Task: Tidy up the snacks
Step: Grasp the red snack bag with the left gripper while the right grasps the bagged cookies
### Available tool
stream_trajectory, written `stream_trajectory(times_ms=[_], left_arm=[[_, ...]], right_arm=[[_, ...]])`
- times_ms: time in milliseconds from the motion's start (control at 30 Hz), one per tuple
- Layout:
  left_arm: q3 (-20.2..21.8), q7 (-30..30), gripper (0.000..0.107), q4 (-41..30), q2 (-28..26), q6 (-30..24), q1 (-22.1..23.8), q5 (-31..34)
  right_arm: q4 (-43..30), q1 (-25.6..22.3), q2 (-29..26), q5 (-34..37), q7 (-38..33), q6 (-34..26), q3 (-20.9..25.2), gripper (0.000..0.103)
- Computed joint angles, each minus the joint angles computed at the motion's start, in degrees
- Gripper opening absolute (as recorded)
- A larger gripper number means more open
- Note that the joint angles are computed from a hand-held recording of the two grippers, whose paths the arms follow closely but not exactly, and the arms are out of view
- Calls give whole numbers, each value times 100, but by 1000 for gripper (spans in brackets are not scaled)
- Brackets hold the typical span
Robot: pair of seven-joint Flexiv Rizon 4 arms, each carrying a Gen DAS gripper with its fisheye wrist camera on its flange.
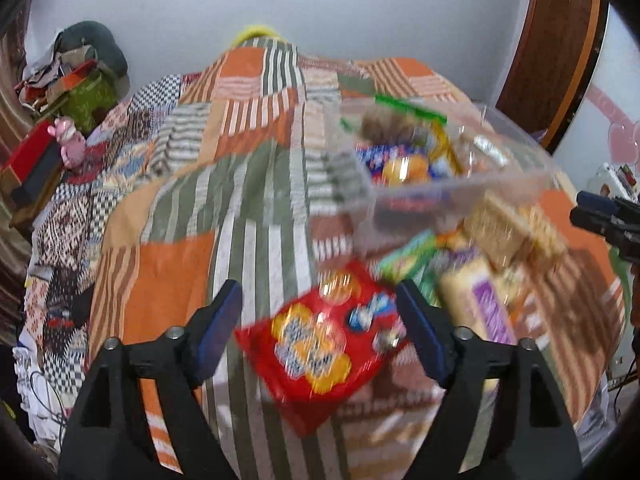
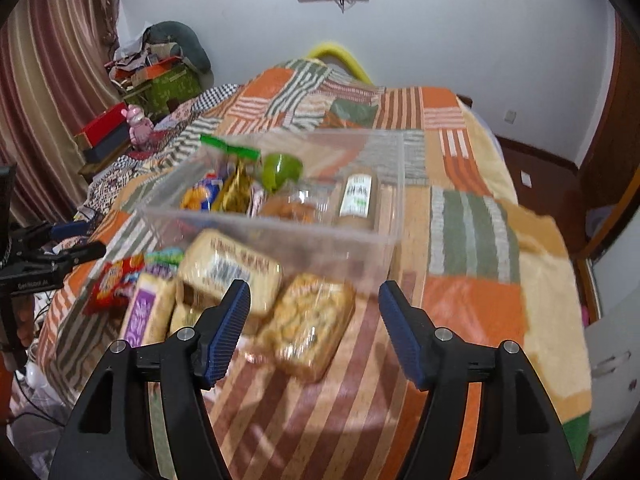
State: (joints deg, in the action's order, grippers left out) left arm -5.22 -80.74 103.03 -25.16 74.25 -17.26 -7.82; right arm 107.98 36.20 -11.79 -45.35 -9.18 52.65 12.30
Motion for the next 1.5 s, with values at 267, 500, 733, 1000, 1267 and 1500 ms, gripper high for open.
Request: stream_trajectory(times_ms=[267, 500, 733, 1000, 1267, 1500], left_arm=[[-91, 359, 97, 412, 9, -10, 87, -63], [139, 179, 99, -246, -482, -261, -120, 246], [271, 64, 100, -913, -944, -542, -187, 389], [-69, 134, 98, -1078, -1212, -499, 99, -37], [-109, 147, 80, -622, -976, -160, 123, -213], [73, -187, 80, -211, -639, 70, 8, -139]], right_arm=[[105, 38, -94, 355, 71, 77, 72, 74], [14, 94, -226, 518, -4, 34, 34, 78], [-62, 93, -363, 768, -192, 126, 1, 79], [-8, 83, -371, 1030, -369, 337, 17, 70], [233, 75, -151, 964, -229, 302, 10, 45], [492, 27, 120, 623, 191, 106, 78, 42]])
